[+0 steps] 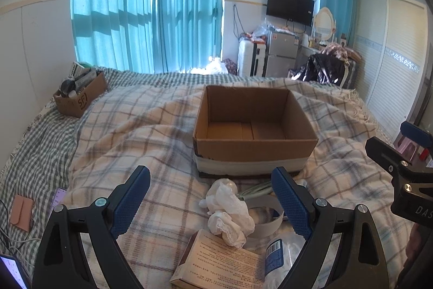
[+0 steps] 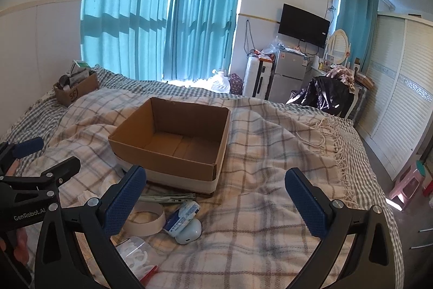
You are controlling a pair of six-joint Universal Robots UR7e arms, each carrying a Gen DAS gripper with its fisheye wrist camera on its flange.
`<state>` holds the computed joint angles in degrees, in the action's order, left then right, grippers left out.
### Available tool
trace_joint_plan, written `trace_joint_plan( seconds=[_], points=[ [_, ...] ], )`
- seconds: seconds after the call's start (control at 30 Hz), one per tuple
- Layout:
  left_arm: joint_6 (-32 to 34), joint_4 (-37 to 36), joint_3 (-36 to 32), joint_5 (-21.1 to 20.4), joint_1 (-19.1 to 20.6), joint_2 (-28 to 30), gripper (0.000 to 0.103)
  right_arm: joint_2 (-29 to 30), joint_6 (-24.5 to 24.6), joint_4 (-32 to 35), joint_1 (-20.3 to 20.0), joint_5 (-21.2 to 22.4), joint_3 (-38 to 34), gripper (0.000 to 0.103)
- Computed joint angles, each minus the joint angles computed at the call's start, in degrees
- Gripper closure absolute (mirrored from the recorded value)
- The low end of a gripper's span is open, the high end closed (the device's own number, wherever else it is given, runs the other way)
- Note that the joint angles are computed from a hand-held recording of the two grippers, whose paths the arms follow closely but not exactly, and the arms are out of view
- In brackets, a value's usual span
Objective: Organize objects
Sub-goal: 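Reach the left tool to the white tissue and close on it, then grasp the blue tissue pack with the right tool while the left holds the tissue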
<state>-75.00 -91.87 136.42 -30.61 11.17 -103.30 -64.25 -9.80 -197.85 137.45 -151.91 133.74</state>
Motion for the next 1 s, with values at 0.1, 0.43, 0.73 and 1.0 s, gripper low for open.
trace_joint_plan(
  seconds=[0.1,0.43,0.73,1.0],
  points=[
    [4.21,-5.69,0.82,-1.95,2.89,2.10,0.009,0.28,0.78,0.93,-2.30,1.61,1.00,0.000],
    [16.71,-19.12,2.58,-9.79,11.35,9.71,0.073,-0.84,4.94,7.42,-9.70,9.09,4.01,0.000],
    [20.10,-21.77,3.84,-6.45,8.71,6.69,0.094,-0.19,8.27,18.62,-12.23,11.69,2.13,0.013],
    [20.98,-21.58,2.55,-3.96,10.52,4.62,0.094,2.61,13.33,29.05,-16.16,13.23,-3.01,0.024]
  ],
)
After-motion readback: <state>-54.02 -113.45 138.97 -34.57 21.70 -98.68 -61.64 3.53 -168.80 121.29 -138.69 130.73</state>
